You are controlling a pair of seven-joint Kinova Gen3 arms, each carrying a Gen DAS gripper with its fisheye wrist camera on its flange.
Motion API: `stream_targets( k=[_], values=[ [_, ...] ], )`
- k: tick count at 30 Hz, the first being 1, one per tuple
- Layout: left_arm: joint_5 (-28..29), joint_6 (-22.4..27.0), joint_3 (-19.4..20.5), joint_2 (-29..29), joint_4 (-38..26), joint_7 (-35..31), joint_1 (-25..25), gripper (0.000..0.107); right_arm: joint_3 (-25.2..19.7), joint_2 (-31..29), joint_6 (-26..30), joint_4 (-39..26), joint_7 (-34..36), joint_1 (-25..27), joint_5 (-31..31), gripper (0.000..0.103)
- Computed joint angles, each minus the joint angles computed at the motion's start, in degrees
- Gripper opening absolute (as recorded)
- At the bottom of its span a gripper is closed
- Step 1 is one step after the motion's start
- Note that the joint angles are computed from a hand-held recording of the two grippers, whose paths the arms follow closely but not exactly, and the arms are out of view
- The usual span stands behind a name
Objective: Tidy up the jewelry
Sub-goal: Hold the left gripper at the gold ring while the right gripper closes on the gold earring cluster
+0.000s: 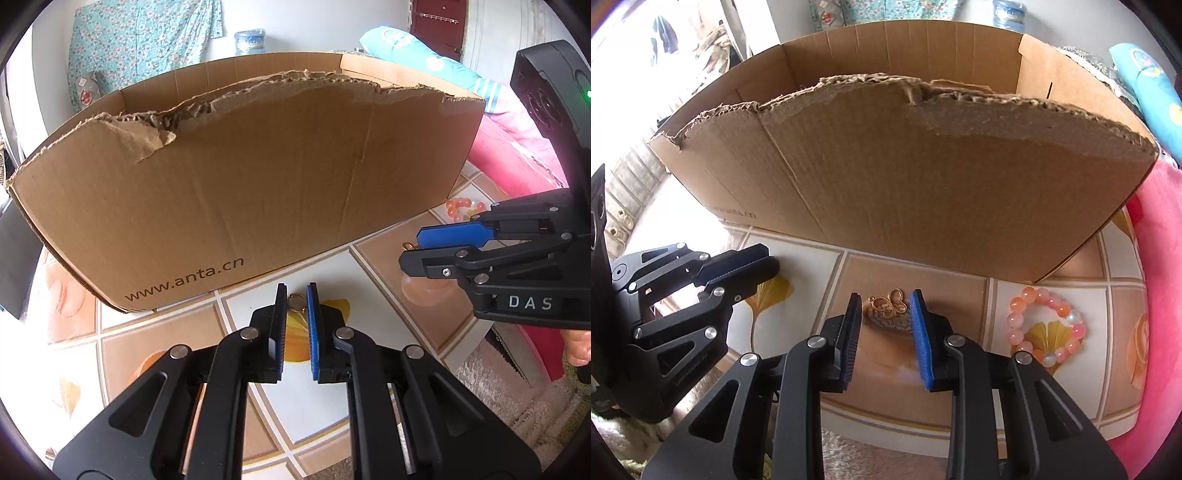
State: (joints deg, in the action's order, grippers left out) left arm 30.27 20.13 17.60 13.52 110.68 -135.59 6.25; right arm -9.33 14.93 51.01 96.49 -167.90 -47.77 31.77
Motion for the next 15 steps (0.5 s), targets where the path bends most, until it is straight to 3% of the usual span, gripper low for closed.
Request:
stream_targets(
  k=[9,15],
  values=[
    [0.0,0.0,-0.1,0.0,0.0,-0.1,0.0,0.010,0.4,2.3,4.5,-3.2,-2.0,-3.0,2.5,0.020],
    [0.0,-0.1,-0.1,0.0,-0.1,-0.2,0.0,0.010,0.6,2.4,4.1,-3.0,-3.0,-3.4,3.0,0.019]
  ],
)
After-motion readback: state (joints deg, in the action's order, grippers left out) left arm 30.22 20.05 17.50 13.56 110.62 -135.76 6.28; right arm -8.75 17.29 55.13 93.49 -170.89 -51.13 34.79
